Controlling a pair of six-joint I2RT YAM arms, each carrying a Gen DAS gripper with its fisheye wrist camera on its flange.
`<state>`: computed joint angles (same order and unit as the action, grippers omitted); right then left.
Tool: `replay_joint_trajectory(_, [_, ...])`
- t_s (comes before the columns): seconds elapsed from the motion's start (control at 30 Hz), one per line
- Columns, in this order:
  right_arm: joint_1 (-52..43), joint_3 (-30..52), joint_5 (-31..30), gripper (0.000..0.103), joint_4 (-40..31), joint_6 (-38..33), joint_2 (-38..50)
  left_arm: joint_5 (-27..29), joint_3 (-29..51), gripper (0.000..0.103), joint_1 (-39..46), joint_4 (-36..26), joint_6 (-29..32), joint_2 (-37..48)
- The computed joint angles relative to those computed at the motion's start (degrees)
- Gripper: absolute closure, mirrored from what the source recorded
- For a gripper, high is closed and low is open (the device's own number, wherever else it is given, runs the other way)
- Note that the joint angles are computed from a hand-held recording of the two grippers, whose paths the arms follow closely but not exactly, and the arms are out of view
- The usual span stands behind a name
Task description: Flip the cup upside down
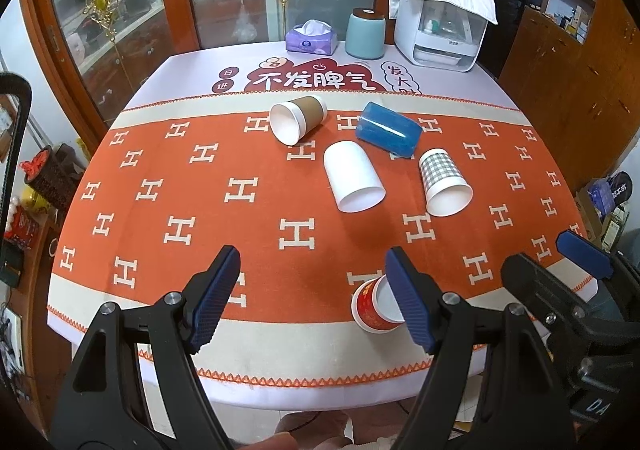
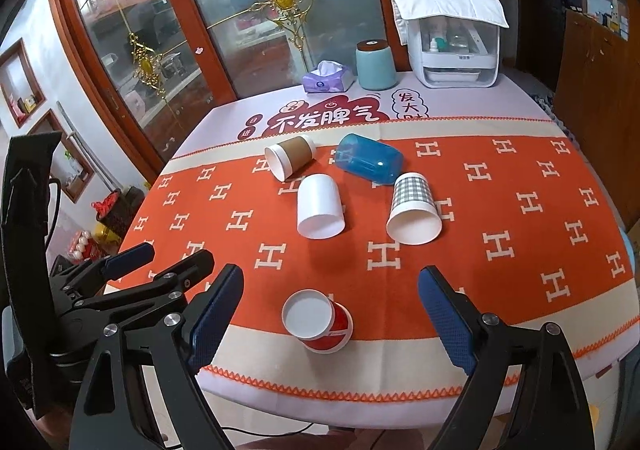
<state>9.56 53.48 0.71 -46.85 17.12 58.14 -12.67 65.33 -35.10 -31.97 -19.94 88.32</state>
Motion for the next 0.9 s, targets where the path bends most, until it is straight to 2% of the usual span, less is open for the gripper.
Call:
replay_joint_trajectory(0.2, [1.31, 0.03, 1.99, 0.013, 0.90, 0.39, 0.99, -0.28, -0.42, 0.030, -0.01, 0.34, -0.11, 0.08])
replay_joint_trajectory(0.9, [1.82, -1.03, 1.57, 0.013, 1.23, 2.76, 1.62, 0.77, -1.47, 0.030, 0.31, 0.80, 0.18, 0.42])
